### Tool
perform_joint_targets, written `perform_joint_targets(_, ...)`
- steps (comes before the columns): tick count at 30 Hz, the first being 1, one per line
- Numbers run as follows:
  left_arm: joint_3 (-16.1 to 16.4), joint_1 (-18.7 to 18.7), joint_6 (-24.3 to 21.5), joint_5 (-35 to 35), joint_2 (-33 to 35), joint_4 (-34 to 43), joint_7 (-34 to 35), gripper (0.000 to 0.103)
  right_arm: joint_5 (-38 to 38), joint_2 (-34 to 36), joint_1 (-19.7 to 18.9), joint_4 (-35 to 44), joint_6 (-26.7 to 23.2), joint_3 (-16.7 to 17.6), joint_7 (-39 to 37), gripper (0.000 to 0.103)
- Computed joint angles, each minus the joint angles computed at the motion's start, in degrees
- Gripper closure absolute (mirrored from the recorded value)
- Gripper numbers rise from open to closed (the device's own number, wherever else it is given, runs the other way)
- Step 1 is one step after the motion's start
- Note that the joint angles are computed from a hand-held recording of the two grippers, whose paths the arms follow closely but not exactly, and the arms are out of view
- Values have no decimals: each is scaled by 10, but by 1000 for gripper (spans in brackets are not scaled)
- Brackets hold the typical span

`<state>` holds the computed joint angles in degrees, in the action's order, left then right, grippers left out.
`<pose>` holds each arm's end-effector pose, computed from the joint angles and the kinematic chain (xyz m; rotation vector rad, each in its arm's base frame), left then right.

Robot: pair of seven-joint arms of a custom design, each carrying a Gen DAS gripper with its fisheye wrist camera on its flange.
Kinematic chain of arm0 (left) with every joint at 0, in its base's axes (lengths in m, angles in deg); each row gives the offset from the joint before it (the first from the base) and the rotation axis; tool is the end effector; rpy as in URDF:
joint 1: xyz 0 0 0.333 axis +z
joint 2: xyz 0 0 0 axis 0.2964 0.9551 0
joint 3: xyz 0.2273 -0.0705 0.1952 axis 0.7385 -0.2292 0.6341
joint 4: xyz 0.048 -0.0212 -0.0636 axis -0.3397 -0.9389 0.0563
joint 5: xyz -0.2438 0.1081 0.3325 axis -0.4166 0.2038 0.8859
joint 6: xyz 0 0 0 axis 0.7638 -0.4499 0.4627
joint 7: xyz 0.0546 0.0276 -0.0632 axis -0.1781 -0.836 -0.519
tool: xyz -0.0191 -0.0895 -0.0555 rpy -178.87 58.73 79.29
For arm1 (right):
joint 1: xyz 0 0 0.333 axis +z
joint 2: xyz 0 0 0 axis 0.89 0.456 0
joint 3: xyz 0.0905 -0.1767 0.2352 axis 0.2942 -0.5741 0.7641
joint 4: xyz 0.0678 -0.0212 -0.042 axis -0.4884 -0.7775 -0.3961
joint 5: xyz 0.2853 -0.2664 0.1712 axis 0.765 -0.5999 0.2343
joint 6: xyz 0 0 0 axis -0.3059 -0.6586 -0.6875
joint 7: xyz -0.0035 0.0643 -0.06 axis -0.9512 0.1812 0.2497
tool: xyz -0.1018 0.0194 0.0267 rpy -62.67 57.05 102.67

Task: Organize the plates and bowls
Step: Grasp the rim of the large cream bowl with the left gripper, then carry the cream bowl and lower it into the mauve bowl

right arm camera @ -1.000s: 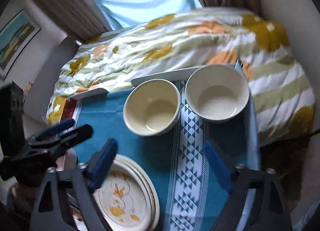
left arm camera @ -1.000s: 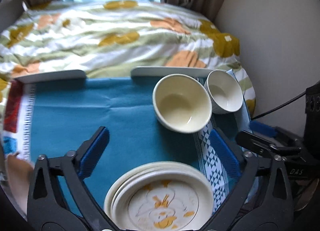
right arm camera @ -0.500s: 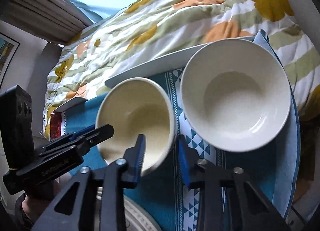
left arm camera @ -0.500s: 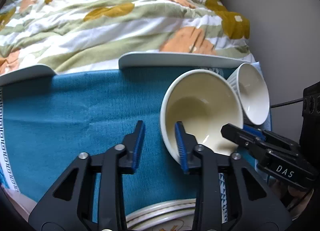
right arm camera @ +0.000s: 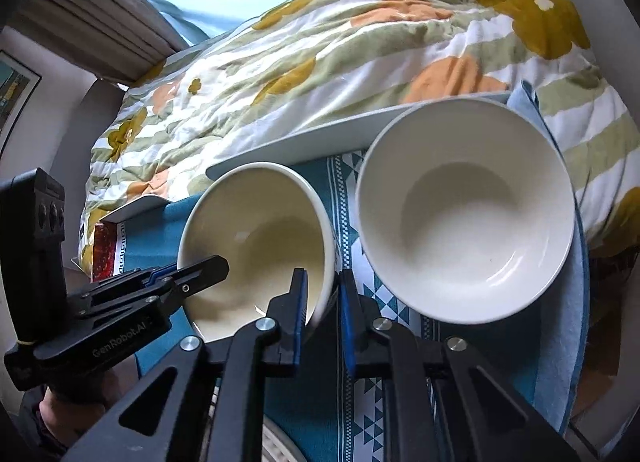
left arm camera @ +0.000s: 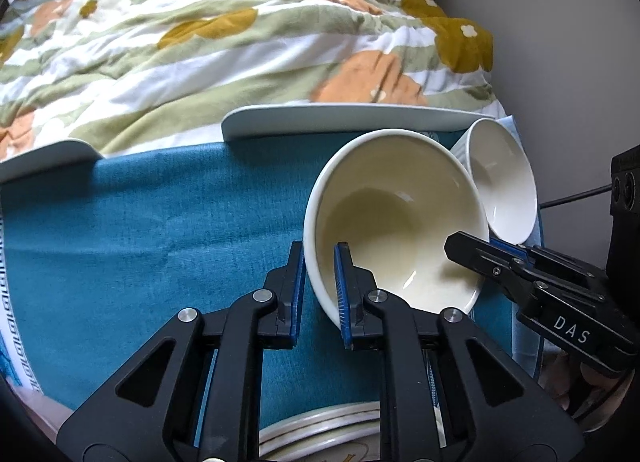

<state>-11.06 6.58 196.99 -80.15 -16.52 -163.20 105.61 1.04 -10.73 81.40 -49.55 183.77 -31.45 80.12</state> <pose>0.7051 -0.3012 0.3539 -2.1016 2.2207 -0.6535 0.6857 0.3015 0.3589 -1.8893 1.8039 0.1122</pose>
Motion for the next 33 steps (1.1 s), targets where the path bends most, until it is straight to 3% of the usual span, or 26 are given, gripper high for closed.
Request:
perform_joint_targets(9, 16, -6, 42, 30, -118, -105, -51, 90, 11, -62, 6, -42, 15, 9, -16, 89)
perform_joint_targets(18, 32, -4, 97, 53, -328, -312, -167, 90, 22, -148, 31, -91, 17, 27, -66, 89)
perform_joint_targets(26, 44, 8, 61, 93, -522, -498, -278, 90, 98, -159, 63, -100, 13, 61, -164, 89)
perform_joint_targets(33, 82, 18, 55, 89, -643, -613, -272, 90, 64, -115, 120, -48, 1, 67, -141, 89)
